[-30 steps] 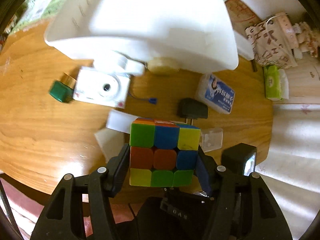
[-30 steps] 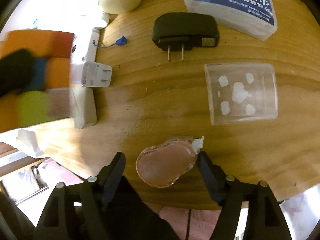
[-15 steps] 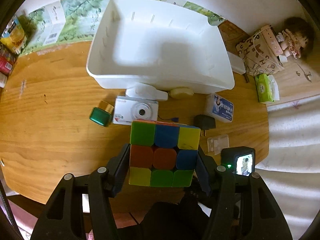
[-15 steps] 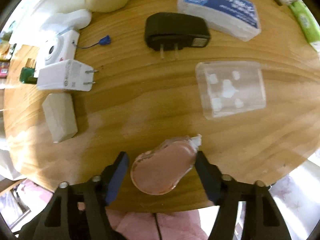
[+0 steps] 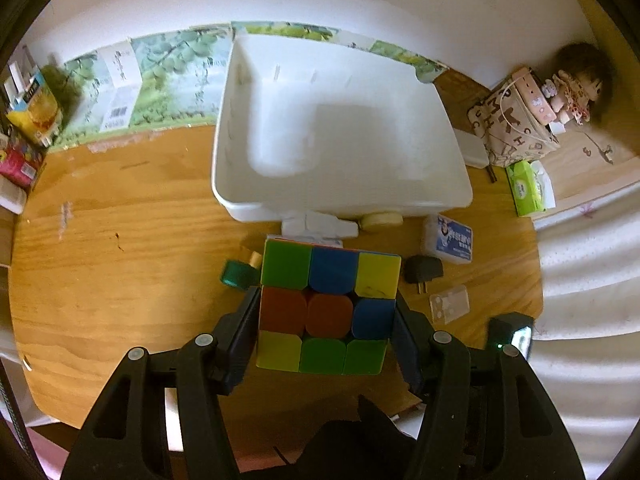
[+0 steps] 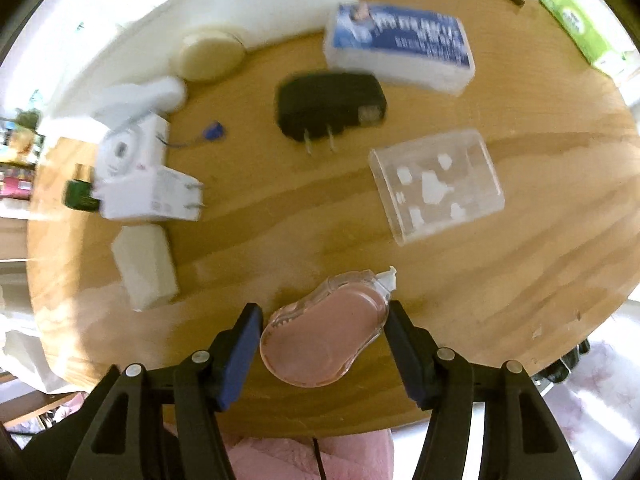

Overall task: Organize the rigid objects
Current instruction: 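Carry the cube into the white bin with the left tool while the right tool drops the pink case in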

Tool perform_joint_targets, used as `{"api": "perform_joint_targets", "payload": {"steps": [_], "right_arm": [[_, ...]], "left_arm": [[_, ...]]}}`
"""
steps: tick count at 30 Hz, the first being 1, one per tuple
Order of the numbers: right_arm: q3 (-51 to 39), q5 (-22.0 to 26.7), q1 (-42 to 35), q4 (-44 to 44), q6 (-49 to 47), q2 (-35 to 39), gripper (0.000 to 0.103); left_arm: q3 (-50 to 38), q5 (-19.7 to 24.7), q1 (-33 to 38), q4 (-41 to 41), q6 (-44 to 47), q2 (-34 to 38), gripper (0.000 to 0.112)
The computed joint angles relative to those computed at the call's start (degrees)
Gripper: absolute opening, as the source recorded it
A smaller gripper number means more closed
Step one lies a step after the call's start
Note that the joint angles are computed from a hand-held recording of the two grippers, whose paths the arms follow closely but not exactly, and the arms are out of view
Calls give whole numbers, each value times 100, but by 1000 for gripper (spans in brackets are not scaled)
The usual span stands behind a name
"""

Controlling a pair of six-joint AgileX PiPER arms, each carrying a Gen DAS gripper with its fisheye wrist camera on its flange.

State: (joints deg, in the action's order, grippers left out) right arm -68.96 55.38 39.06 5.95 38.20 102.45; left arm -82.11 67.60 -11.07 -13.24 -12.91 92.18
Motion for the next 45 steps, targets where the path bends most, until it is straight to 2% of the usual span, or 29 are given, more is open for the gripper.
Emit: {"api": "perform_joint_targets", "payload": {"steps": [5,8,12,18,21,24,26,34,36,39,42,45], "right_arm": [[-63,-243,118,-599,102,-501,63],[-322,-231,209,-1215,319,-727,63],[-651,-567,210,-2068,508,-856,63],[-882,-1633,249,-3688,1107,-628,63],[-868,-2169,122,-4163,1260,-569,63],[-790,-2825,-69,-4614,1609,-518,63],[-726,-3200,-142,-5003,1924,-484,63],[-1062,-4211,-406,-6060,2505,170,63],[-1173,-4326,-431,-5964,2364,345,63],[-1351,-4404,-454,-5321,1695,581,63],[-1525,-4364,-454,-4739,1081,759,63],[-1700,-4233,-463,-4115,501,889,64]], "left_arm": [[-221,-184,2,229,8,80,63],[-267,-527,-10,272,94,64,63],[-227,-1111,-137,526,56,6,63],[-143,-1910,-163,657,39,93,63],[248,-2746,-151,605,183,-37,63],[642,-3584,-249,935,46,-163,62],[777,-3950,-265,1088,-89,-149,62],[847,-4727,-244,1426,-486,318,63],[790,-4736,-226,1364,-429,451,63],[649,-4663,-242,1462,-490,631,62],[680,-4910,-285,1755,-651,634,62],[577,-4919,-210,1086,24,689,62]]}}
